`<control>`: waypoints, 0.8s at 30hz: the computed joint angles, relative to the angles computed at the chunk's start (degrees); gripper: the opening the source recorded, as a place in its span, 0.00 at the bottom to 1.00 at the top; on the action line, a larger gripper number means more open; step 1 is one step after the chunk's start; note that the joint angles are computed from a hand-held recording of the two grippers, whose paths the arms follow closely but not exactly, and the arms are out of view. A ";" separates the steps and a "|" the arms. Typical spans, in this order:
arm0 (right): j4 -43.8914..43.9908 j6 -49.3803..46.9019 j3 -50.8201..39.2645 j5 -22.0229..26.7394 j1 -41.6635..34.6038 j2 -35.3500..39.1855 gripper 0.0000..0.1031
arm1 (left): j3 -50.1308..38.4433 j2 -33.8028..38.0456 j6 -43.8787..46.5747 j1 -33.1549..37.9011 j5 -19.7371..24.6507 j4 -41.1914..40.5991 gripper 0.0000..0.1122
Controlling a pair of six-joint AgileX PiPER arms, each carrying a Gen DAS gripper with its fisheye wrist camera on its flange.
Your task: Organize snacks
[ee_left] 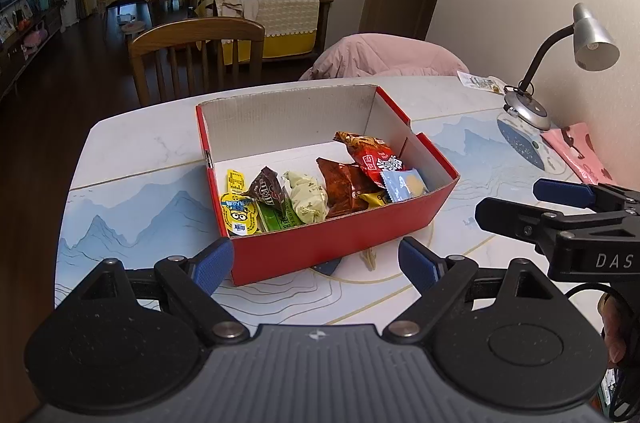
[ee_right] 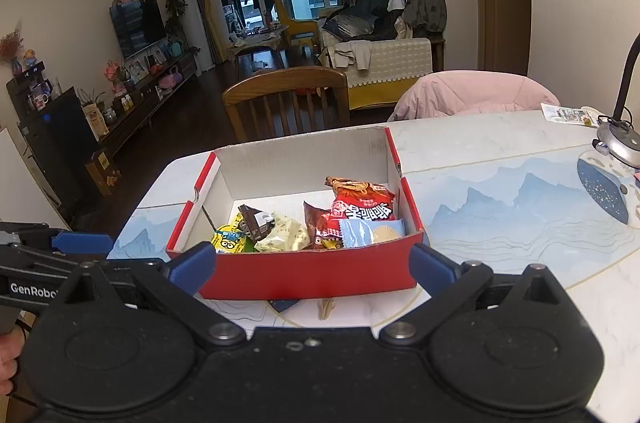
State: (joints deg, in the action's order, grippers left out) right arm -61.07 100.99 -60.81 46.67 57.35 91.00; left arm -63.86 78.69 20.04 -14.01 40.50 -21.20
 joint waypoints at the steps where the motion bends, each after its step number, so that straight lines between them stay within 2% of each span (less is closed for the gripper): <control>1: -0.04 0.22 0.08 -0.01 0.09 -0.01 1.00 | -0.01 0.02 -0.04 -0.02 -0.10 0.12 0.80; 24: 4.62 0.92 1.30 1.42 1.63 0.35 1.00 | 1.36 1.44 -2.44 -1.77 -0.43 2.55 0.80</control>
State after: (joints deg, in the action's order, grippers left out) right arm -56.45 101.91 -59.52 48.09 58.98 91.34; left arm -62.51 80.12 17.60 -15.78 40.07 -18.66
